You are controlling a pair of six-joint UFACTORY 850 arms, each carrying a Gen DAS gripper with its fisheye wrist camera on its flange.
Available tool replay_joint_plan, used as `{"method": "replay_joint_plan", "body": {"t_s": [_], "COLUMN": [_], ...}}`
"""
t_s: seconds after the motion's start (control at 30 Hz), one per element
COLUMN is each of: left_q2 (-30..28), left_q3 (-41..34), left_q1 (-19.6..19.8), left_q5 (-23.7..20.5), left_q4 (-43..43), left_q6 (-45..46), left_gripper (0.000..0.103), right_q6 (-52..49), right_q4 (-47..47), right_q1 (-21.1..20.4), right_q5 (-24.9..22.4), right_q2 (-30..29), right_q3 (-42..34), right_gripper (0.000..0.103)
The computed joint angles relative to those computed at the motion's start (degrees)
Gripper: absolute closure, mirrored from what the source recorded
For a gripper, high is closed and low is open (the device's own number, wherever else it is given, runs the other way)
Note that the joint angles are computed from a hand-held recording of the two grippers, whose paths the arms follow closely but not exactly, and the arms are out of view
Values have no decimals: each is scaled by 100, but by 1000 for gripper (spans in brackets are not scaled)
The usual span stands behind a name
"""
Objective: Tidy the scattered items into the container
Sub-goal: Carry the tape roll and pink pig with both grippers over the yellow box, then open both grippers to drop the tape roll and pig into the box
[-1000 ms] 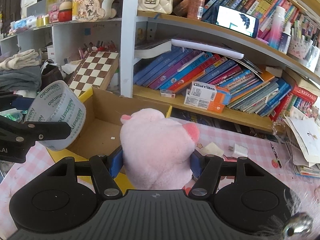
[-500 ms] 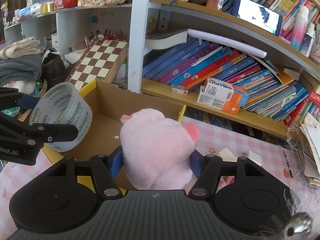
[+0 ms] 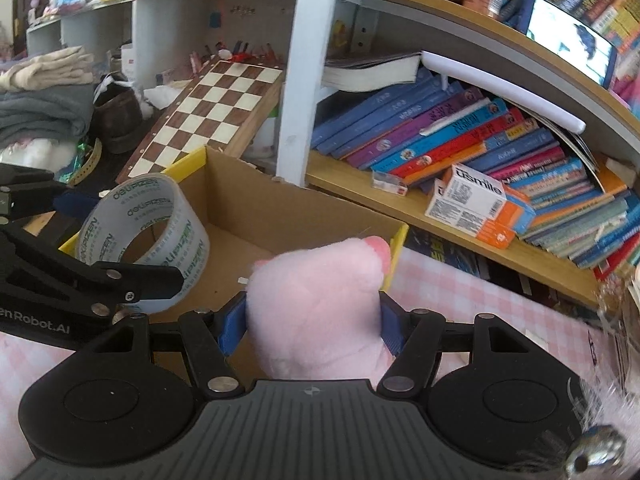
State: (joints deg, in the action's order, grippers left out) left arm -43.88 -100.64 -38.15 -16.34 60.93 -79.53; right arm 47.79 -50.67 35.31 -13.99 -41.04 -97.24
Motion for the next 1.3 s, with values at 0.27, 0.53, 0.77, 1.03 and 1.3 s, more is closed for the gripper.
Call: {"method": "replay_joint_plan", "body": {"t_s": [0.27, 0.53, 0.77, 1.03, 1.3], "left_q2": [-139, -306, -392, -444, -459], "left_q3": [-140, -317, -417, -499, -521], "left_q1": [85, 130, 112, 103, 101], "left_q5": [-174, -340, -431, -419, -421], "left_q4": [-492, -1007, -1008, -1222, -1263], "left_q6": [405, 971, 1103, 1350, 1392], "left_gripper": [19, 19, 19, 19, 19], "right_q6": [-226, -2370, -2984, -2845, -3047], "right_q4": [-189, 1907, 2630, 2589, 2817], "right_q1": [16, -39, -49, -53, -65], "right_q5": [121, 11, -149, -78, -59], "right_q2": [-248, -655, -731, -650, -608], "right_q3": [-247, -732, -772, -645, -600], "right_gripper": [40, 40, 40, 40, 40]}}
